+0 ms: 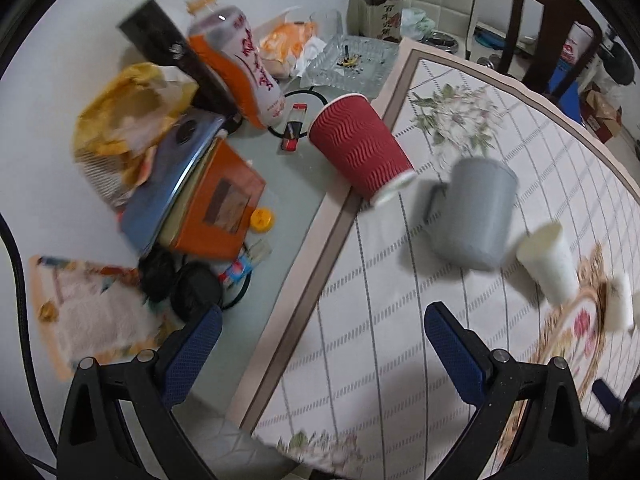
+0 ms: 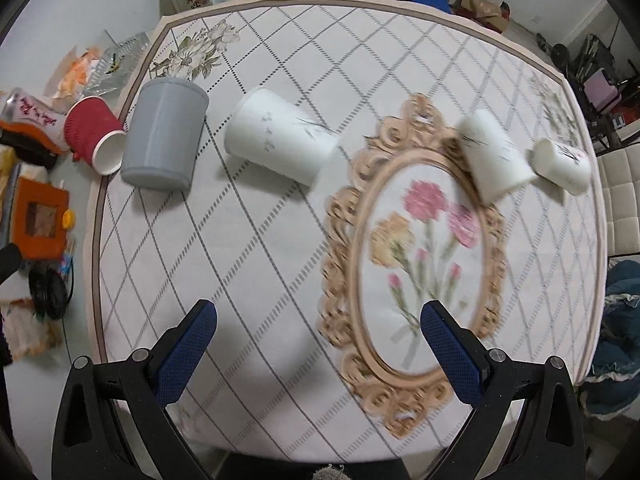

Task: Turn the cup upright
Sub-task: 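Reach the left gripper to the red cup lying on its side and close on it, then lift the red cup with the left gripper and rotate it rim-up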

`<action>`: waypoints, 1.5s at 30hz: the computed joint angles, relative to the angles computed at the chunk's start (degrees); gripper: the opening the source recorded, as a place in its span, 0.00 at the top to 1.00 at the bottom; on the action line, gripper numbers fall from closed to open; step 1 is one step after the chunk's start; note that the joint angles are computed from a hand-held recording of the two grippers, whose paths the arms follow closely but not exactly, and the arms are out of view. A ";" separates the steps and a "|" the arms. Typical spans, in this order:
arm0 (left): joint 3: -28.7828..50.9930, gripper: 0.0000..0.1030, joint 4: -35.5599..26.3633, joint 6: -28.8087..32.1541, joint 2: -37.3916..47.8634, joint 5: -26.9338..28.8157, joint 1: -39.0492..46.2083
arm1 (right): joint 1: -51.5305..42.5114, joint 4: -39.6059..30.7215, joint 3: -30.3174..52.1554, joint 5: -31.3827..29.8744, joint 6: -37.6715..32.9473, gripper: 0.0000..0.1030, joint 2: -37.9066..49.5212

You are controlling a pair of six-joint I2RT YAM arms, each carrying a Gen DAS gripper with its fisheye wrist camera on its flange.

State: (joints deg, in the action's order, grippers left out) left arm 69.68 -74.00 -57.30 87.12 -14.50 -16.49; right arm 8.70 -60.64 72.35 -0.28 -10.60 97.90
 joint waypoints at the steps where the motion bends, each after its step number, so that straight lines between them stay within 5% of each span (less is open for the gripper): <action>1: -0.16 0.00 1.81 2.27 1.15 0.58 2.44 | 1.54 1.03 0.29 0.55 1.48 0.00 1.48; 10: 3.24 0.00 15.77 15.25 14.91 6.13 16.60 | 9.26 5.33 6.94 4.09 11.12 0.00 14.17; 21: 9.43 0.00 23.75 19.34 28.11 11.49 22.91 | 10.96 6.62 13.50 6.27 15.21 0.00 21.47; 25: 10.39 0.18 24.86 20.13 30.13 11.44 23.55 | 10.74 6.48 15.36 6.76 15.18 0.00 23.15; 37: 11.08 0.23 20.25 25.90 24.76 1.02 21.06 | 7.67 4.41 17.79 6.34 13.49 0.00 21.58; 45: 9.78 0.23 10.65 20.03 13.60 -4.68 12.32 | 3.56 4.26 13.00 4.33 10.52 0.00 13.80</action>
